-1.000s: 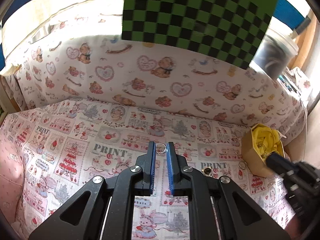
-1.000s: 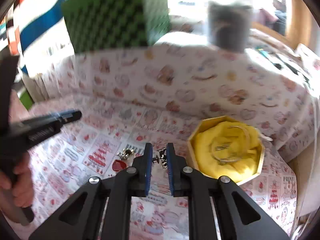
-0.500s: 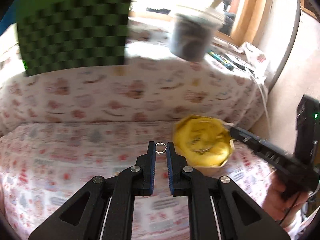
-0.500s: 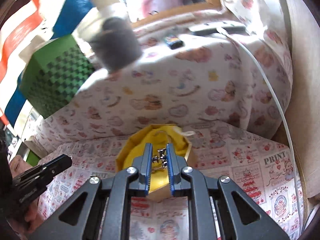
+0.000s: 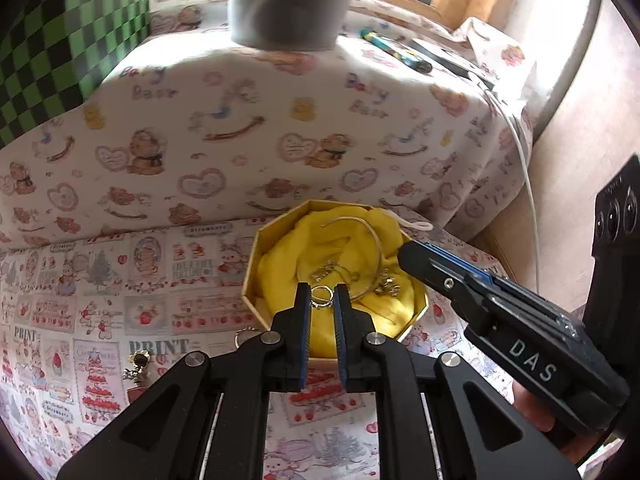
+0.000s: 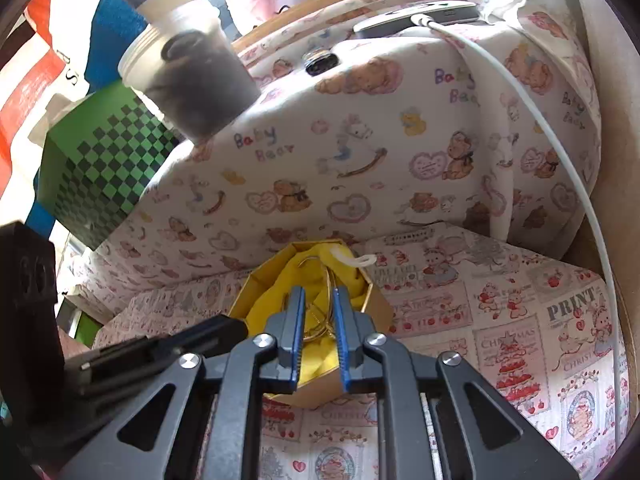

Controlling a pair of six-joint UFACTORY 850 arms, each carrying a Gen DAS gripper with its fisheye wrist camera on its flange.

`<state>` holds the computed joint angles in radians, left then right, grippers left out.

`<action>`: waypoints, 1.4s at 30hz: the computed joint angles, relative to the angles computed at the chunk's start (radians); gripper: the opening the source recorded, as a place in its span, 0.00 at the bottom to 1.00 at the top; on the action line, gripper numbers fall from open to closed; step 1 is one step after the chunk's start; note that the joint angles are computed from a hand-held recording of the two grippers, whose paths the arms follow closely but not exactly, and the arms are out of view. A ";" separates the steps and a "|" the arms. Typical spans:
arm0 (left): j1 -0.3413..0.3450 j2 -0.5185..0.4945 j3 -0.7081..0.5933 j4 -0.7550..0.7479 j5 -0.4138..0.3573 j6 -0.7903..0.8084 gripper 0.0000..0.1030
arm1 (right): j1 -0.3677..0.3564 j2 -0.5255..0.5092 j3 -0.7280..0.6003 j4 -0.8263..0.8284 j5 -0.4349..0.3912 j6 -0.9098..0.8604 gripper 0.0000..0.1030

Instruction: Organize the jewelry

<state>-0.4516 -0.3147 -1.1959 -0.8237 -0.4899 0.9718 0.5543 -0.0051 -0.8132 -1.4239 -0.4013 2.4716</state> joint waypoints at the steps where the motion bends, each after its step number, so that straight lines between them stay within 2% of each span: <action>1: -0.004 0.004 0.005 0.009 0.018 -0.007 0.10 | 0.001 0.005 0.004 -0.005 -0.002 0.009 0.13; 3: -0.006 0.008 0.008 0.005 0.031 -0.001 0.10 | 0.005 0.023 0.017 -0.023 -0.011 0.036 0.13; 8: 0.019 0.025 0.009 -0.007 -0.014 0.014 0.10 | 0.021 0.051 0.033 -0.047 -0.040 0.064 0.13; 12: 0.038 0.063 0.029 -0.067 -0.008 0.092 0.15 | 0.037 0.053 0.032 -0.055 -0.068 0.067 0.13; 16: 0.054 0.092 0.038 -0.099 0.014 0.127 0.16 | 0.050 0.055 0.032 -0.045 -0.094 0.051 0.14; 21: 0.112 0.174 0.115 -0.247 0.078 0.309 0.27 | 0.073 0.058 0.022 -0.060 -0.116 0.059 0.20; 23: 0.141 0.213 0.157 -0.368 0.113 0.418 0.28 | 0.091 0.053 0.011 -0.055 -0.140 0.045 0.27; 24: 0.156 0.232 0.178 -0.451 0.126 0.501 0.32 | 0.099 0.049 0.003 -0.049 -0.151 0.031 0.27; 26: 0.183 0.259 0.211 -0.601 0.131 0.659 0.41 | 0.121 0.033 -0.018 -0.034 -0.180 -0.013 0.28; 28: 0.207 0.274 0.234 -0.693 0.125 0.759 0.43 | 0.140 0.016 -0.036 -0.025 -0.201 -0.044 0.33; 32: 0.235 0.260 0.246 -0.760 0.119 0.817 0.58 | 0.156 -0.017 -0.064 -0.014 -0.205 -0.081 0.39; 34: 0.246 0.240 0.247 -0.787 0.123 0.833 0.61 | 0.161 -0.035 -0.077 0.001 -0.213 -0.104 0.42; 36: 0.250 0.208 0.233 -0.718 0.127 0.756 0.61 | 0.163 -0.052 -0.090 0.023 -0.219 -0.132 0.42; 39: 0.248 0.144 0.182 -0.439 0.115 0.489 0.61 | 0.158 -0.072 -0.100 0.047 -0.211 -0.156 0.44; 42: 0.245 0.101 0.152 -0.233 0.107 0.279 0.54 | 0.153 -0.083 -0.105 0.063 -0.195 -0.172 0.45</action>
